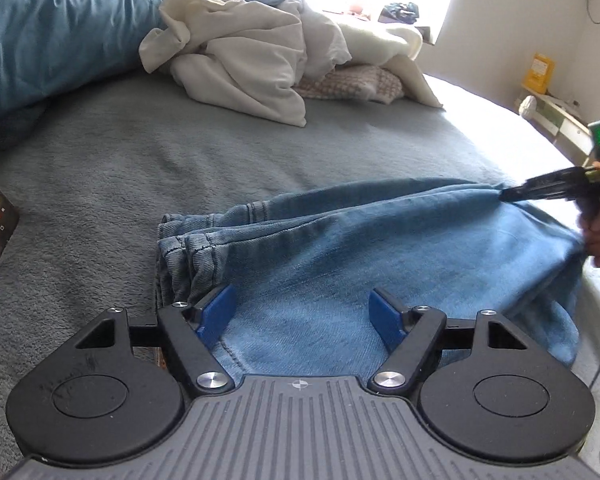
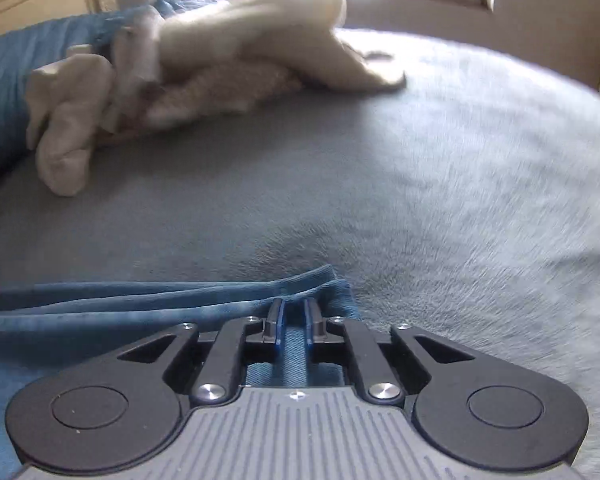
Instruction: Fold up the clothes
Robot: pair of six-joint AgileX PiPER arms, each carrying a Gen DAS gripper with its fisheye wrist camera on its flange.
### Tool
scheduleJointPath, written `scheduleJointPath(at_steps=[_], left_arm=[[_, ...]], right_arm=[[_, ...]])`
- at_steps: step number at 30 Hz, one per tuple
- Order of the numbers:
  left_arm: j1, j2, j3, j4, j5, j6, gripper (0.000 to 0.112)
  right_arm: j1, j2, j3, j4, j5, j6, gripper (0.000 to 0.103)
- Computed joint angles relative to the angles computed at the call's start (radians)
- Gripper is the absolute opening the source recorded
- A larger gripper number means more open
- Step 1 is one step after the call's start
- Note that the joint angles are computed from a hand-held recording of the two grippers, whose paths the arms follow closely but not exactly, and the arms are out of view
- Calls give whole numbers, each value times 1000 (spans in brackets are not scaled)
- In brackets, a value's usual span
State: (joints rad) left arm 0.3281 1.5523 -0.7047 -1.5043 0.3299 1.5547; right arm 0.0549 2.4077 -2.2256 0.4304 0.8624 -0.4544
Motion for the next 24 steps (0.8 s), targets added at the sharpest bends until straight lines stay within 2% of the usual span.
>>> scheduleJointPath(at_steps=[1,6,9,10,12,14,15,16,18,20,22,24], left_arm=[[1,1,0,1,2,2,75],[24,18,-1,-40,36,43,75],[27,20,11,-98,42,110,75],[28,21,11,-99,43,107,75],[29,21,10,-97,44,98,75],[31,24,10,-105,50,101,75],[32,25,9,-105,51,101,75],[33,25,9,-105,53,101,75],[29,22,5,-73,48,82,75],[16,2,-1,-10,26,18,76],[1,-17,-7,60,6,-53,78],[-28,-68,19,10,-41,5,80]], right_arm=[[-12,7,-12,25,9,13,5],[-72,-123,100,41,14,90,9],[-122,-208,186,124,106,-24,9],[-124,-233,214,108,128,-51,9],[-92,-272,291,-24,105,-65,9],[-67,-283,392,-129,6,-56,10],[-64,-288,426,-151,-31,-43,22],[-66,-297,427,-157,-33,6,26],[-69,-322,433,-162,-36,89,26],[-72,-380,474,-117,-42,74,26],[-72,-439,514,-22,-13,8,26],[-61,-486,554,68,25,-59,26]])
